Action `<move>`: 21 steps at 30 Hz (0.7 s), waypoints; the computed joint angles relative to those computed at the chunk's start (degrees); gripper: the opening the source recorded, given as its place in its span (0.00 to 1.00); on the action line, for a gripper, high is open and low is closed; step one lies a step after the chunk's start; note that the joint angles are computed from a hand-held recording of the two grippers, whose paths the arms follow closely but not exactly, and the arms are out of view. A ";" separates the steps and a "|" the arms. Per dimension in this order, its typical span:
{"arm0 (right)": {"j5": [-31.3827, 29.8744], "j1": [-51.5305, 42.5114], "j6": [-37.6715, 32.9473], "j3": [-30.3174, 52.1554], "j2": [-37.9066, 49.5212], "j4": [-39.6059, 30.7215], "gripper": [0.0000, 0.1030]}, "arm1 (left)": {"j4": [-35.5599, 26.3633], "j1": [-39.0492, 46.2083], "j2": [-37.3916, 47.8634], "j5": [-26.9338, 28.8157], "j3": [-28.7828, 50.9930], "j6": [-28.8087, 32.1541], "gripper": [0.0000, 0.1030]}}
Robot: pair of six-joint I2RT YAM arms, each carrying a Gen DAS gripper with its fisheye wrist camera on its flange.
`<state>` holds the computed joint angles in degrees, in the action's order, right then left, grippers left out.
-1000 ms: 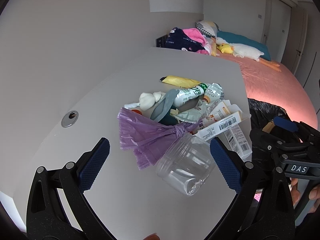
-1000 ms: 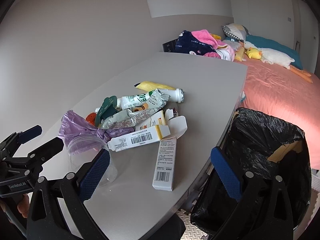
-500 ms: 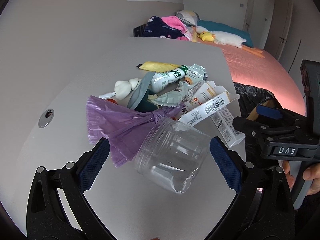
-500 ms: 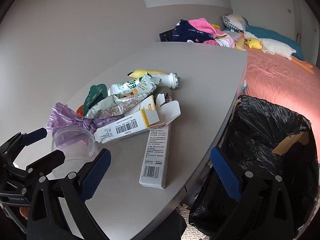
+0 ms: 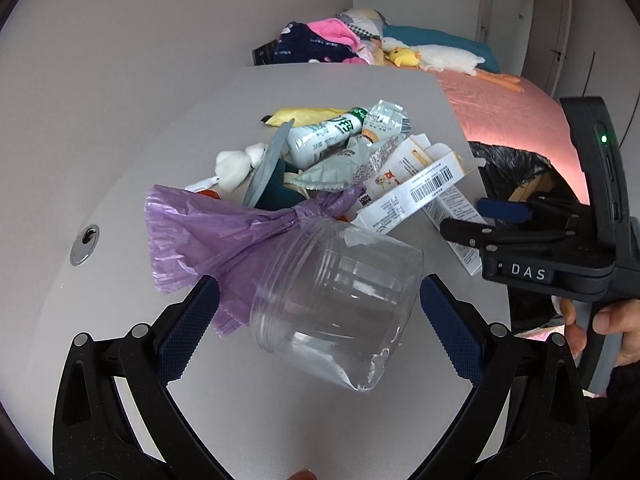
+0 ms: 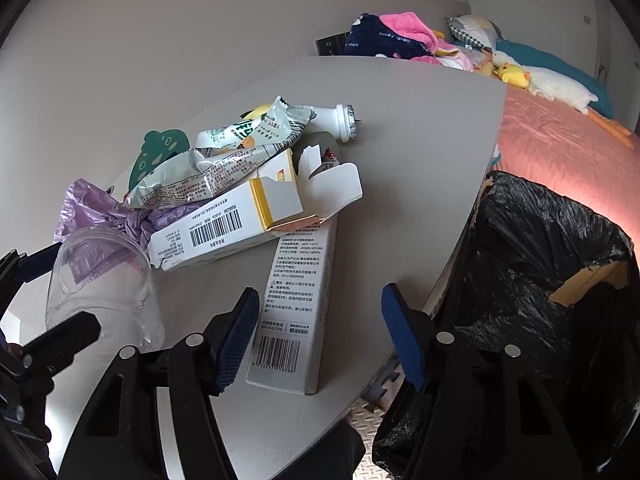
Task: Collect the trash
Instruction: 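Grasp the clear plastic cup with the left tool while the right tool grasps the white medicine box, then carry the cup and box over the black trash bag and open both tools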
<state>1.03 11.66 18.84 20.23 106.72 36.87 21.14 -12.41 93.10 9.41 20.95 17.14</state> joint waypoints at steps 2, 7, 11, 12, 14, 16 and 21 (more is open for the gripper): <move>-1.98 -1.12 -0.41 -0.04 0.28 0.46 0.30 | 0.66 -0.66 1.25 -0.65 0.27 0.22 0.94; -4.04 -3.14 -0.76 -0.40 0.83 2.36 0.29 | -0.17 -0.23 3.17 -0.47 1.83 -0.18 0.69; -3.12 -3.32 -0.46 -1.88 -1.44 3.43 0.29 | 0.19 0.50 1.87 -0.59 0.81 -0.48 0.69; -3.18 -3.48 -0.45 -2.20 -2.28 3.41 0.29 | 0.52 0.46 1.37 -0.67 0.46 -0.70 0.68; -3.14 -3.67 -0.30 -2.90 -4.25 3.18 0.28 | 0.69 0.47 -0.13 -0.64 -0.27 -0.86 0.68; -2.67 -3.74 -0.30 -3.55 -6.37 2.71 0.27 | 0.86 0.42 -1.75 -0.88 -0.89 -1.33 0.68; -3.40 -4.50 -0.32 -5.09 -10.74 2.54 0.27 | 0.21 1.34 -6.69 0.64 -2.49 -3.70 0.67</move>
<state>-2.37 7.16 18.53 15.13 95.98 39.41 21.35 -11.08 86.40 10.05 18.46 13.44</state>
